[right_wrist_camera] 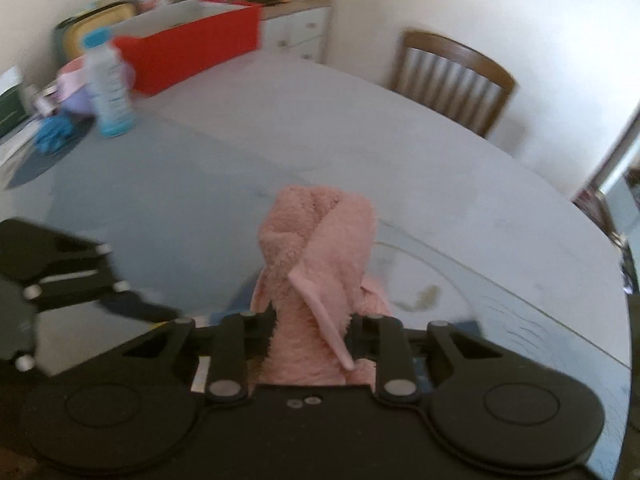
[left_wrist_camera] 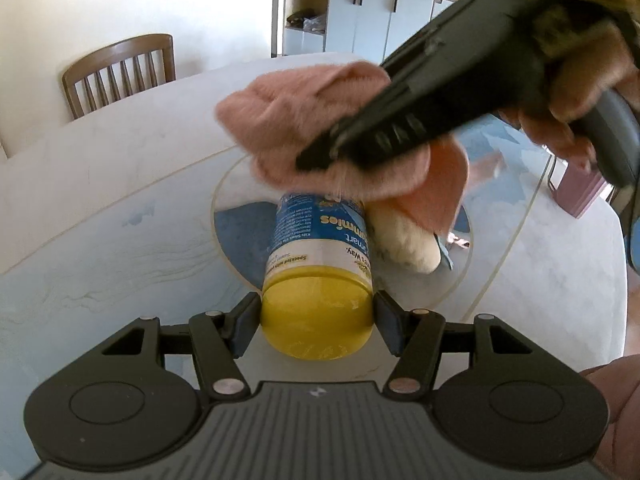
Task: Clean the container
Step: 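Wipe the bottle's label and cap with the towel in the right gripper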
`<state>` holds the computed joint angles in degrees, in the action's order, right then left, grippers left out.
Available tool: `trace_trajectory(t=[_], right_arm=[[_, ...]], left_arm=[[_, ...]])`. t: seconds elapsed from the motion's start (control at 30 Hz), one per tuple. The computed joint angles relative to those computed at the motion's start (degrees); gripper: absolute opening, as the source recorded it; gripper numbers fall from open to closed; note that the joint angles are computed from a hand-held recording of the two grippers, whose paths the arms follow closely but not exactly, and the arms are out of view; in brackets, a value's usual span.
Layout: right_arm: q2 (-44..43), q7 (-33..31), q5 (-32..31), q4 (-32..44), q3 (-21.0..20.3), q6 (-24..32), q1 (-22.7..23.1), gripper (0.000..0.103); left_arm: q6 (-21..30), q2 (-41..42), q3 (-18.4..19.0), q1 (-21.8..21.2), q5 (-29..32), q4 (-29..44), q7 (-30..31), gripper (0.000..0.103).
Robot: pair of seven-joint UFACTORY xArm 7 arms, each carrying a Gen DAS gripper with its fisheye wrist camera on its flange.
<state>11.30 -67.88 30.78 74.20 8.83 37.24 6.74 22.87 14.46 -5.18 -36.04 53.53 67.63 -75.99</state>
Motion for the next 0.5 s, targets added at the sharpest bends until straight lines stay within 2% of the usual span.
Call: trace_trajectory(t=[0.1, 0.2, 0.3, 0.37, 0.47, 0.5], right_arm=[[1.15, 4.33, -2.47, 1.31, -0.81, -2.71, 0.34, 0.023], [1.06, 3.95, 0.93, 4.15, 0.01, 3.51, -1.65, 0.023], [-0.81, -1.24, 3.92, 3.71, 0.6, 10.08, -2.34, 0.023], [-1.44, -2.56, 4.56, 3.31, 0.27, 13.83, -1.89, 0.023], [-1.46, -3.28, 4.02, 2.72, -0.29, 17.03, -0.82, 0.023], [-1.58, -3.55, 3.42, 2.07, -0.33, 16.44, -0.25, 0.023]], left_arm=[[-0.02, -0.13, 0.03, 0.0, 0.3, -0.17, 0.11, 0.06], [0.02, -0.13, 0.03, 0.02, 0.62, -0.21, 0.24, 0.061], [0.32, 0.08, -0.16, -0.01, 0.32, 0.17, 0.74, 0.061], [0.2, 0.13, -0.1, 0.06, 0.12, 0.23, 0.94, 0.061], [0.19, 0.13, -0.04, 0.0, 0.03, 0.23, 1.05, 0.06], [0.2, 0.13, -0.02, -0.03, 0.05, 0.24, 1.03, 0.06]])
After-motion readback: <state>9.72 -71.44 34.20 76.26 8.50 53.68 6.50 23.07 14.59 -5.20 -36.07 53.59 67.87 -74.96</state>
